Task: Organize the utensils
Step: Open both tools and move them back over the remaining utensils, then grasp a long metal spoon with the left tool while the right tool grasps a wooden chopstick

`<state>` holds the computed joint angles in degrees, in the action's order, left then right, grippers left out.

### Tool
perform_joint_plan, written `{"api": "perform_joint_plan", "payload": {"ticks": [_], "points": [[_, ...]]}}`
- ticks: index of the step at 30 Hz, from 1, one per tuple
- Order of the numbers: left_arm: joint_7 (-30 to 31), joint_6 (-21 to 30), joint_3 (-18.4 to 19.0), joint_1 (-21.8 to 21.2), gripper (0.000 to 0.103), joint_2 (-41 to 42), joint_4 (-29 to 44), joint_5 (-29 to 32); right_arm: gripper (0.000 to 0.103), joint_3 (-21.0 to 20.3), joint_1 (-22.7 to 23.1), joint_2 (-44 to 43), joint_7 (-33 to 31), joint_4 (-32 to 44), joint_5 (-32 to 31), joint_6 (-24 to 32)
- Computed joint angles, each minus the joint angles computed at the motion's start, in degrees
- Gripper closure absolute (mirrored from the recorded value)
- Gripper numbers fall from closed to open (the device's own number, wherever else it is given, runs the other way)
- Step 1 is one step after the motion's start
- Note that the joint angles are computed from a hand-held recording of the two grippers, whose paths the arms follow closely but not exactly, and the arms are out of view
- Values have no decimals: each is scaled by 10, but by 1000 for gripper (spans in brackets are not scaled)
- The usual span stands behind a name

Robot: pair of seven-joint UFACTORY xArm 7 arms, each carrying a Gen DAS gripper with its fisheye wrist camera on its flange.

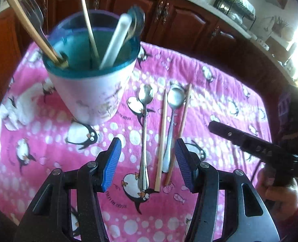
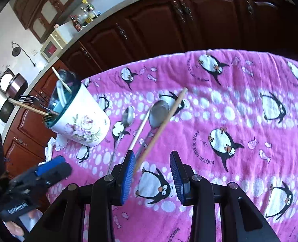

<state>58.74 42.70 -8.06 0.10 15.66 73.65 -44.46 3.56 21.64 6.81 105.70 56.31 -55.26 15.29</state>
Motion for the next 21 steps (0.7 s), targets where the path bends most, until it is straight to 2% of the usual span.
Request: {"api": "perform_joint_plan", "payload": {"ticks": [6, 18, 21], "points": [[-39, -29, -4, -13, 49, 39, 13, 36, 69, -19, 0, 16, 32, 2, -12, -31], [-79, -24, -27, -13, 49, 77, 43, 72, 69, -42, 1, 32, 46, 7, -20, -65], [-88, -25, -28, -15, 54, 83, 50, 79, 69, -50, 0, 41, 35, 15, -9, -76]]}}
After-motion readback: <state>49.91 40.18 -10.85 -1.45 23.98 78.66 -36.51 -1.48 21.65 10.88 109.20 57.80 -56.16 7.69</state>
